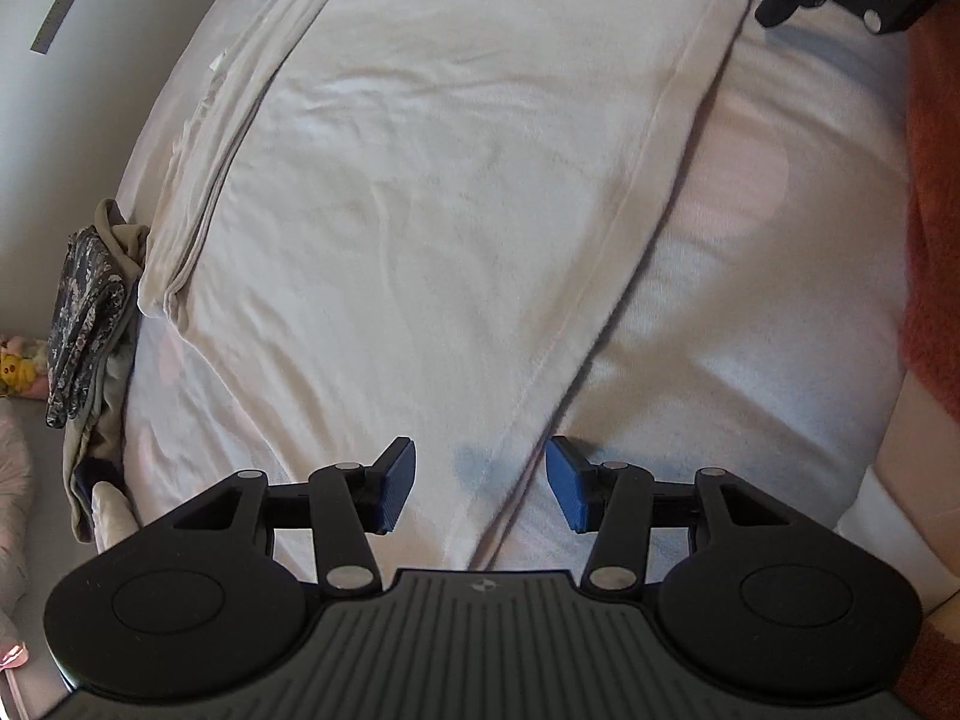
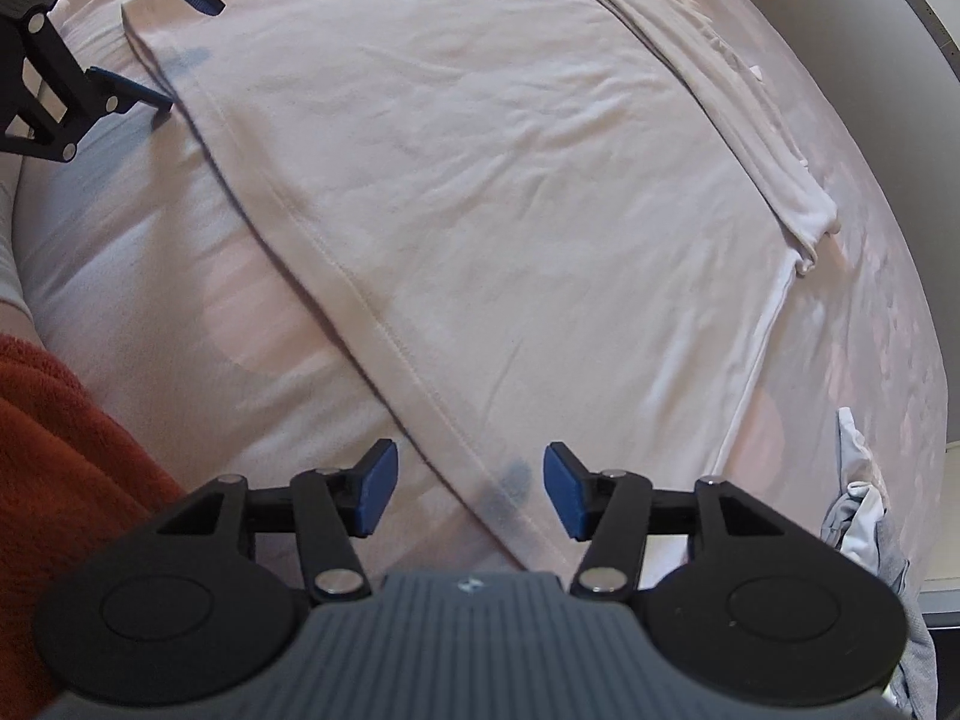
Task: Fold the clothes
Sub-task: 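Move both grippers over the large white garment toward its hem, then grasp the white garment hem corners with both grippers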
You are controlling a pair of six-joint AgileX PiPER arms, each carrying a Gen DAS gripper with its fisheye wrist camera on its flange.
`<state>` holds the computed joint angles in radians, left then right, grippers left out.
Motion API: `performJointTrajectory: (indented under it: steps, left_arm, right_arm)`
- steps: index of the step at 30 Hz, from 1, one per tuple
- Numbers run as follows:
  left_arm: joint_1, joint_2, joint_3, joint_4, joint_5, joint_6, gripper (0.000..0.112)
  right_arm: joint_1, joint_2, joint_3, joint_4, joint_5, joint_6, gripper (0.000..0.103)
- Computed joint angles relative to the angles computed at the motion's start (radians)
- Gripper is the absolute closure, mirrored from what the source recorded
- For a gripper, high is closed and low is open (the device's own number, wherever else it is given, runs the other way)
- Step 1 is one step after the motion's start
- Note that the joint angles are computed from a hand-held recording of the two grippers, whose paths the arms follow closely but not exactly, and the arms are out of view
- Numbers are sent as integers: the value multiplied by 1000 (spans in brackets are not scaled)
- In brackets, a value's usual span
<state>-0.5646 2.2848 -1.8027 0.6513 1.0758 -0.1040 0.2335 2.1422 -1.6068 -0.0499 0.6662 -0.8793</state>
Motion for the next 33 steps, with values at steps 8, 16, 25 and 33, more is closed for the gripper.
performJointTrajectory:
  steps: [8,16,25,33]
  left_arm:
    - [-18,72,-38,121,95,-25,66]
    - [8,107,-102,88,112,3,93]
    - [78,11,-57,-26,1,-106,108]
    - [101,-11,-47,-67,-20,-135,108]
  right_arm:
    - [26,28,-40,-98,49,82,44]
    - [74,52,-25,-288,6,169,32]
    - [61,18,27,-253,-49,97,34]
    - [67,24,42,-377,-101,166,34]
